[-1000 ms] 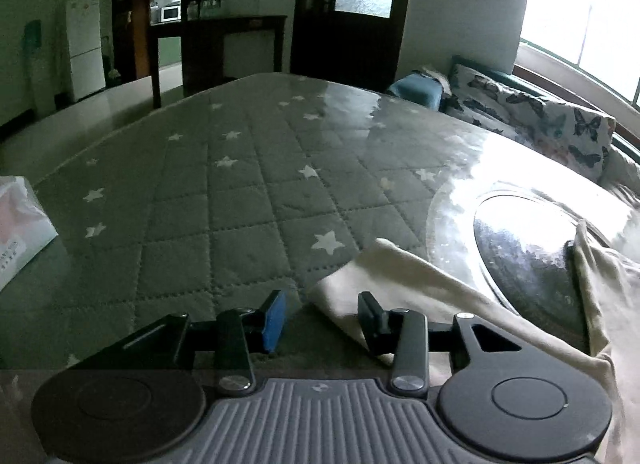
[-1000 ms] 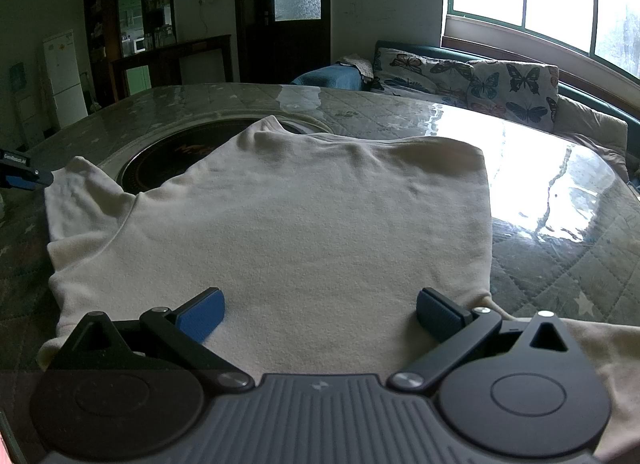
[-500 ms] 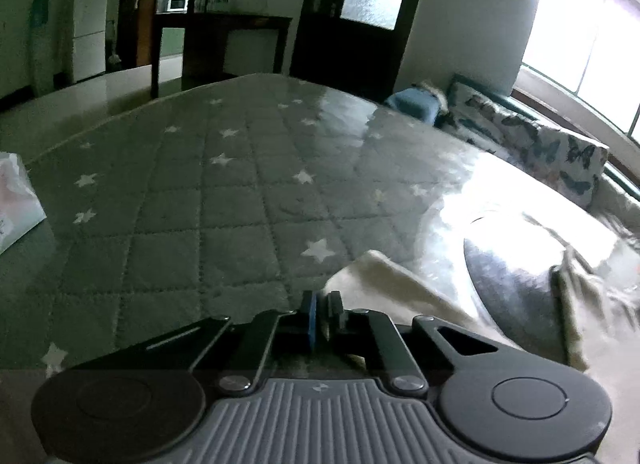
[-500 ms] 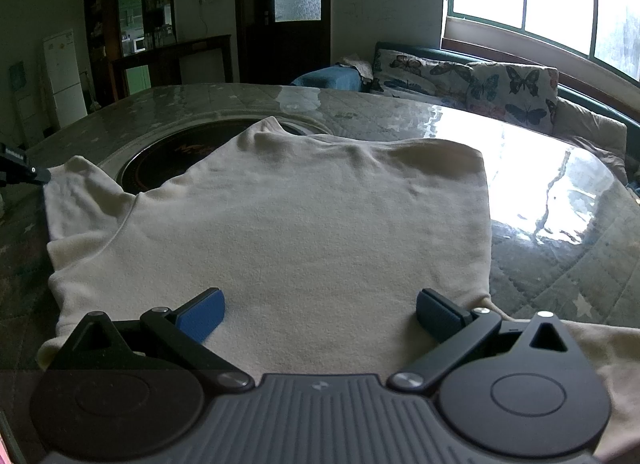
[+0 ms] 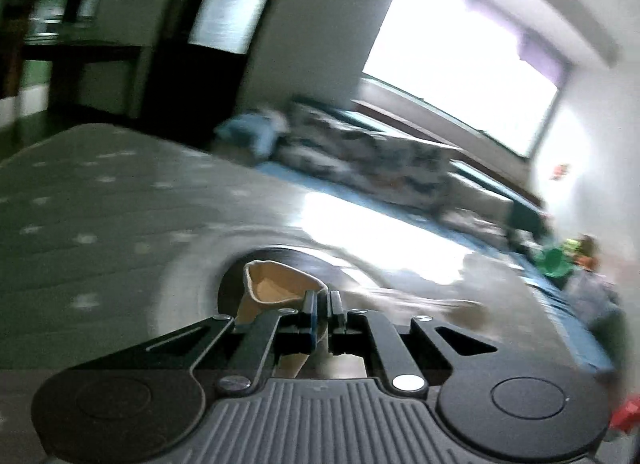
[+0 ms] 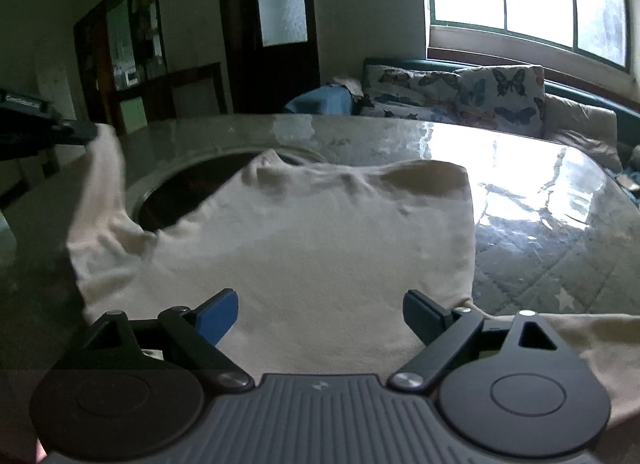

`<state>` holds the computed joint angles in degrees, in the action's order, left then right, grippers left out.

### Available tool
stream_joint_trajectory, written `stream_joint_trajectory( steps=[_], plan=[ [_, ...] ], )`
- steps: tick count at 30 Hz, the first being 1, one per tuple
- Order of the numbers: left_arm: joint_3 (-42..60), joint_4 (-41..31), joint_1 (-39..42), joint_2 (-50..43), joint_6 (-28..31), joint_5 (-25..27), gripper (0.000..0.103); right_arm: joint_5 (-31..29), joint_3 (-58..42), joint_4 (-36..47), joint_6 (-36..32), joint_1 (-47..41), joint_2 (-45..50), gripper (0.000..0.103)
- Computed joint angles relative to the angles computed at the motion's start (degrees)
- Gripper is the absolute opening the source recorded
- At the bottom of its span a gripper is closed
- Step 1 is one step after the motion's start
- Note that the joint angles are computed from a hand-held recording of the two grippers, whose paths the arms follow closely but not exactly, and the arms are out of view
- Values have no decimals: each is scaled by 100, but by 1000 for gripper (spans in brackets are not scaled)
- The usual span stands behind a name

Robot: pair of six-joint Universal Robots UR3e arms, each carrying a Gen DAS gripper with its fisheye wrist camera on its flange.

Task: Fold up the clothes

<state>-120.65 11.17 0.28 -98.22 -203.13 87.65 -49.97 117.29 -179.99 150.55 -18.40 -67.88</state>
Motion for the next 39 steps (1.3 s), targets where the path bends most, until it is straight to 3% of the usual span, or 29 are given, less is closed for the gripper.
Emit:
stream_joint_trajectory(
  steps=[10, 14, 16, 18, 25, 31, 33, 39],
  plan=[
    [1972, -362, -1135, -1620, 47, -920, 5, 850, 328, 1128, -272, -564, -638, 89],
    [2439, -812, -1341, -2094, 392, -1286, 7, 910, 380, 1324, -338, -608, -621, 88],
    [2313, -880, -1290, -2071, 591, -1503, 14, 910, 369, 1381, -342, -609, -581, 88],
    [1966, -748, -1185, -1939, 690, -1680, 30, 936, 356, 1465, -371, -621, -549, 88],
    [228, -39, -520, -762, 1301, -1770, 33, 903, 261, 1521, -233, -647, -388, 83],
    [-1089, -234, 113, 380, 2439, -1465, 34, 776, 63, 1415, 132, -621, -208, 65],
    [-1479, -398, 243, 722, 2764, -1388, 39, 686, -18, 1309, 271, -566, -121, 56],
    [-1998, 13, -77, 689, 3331, -887, 45, 424, -106, 949, 587, -435, 1, 27]
  ],
)
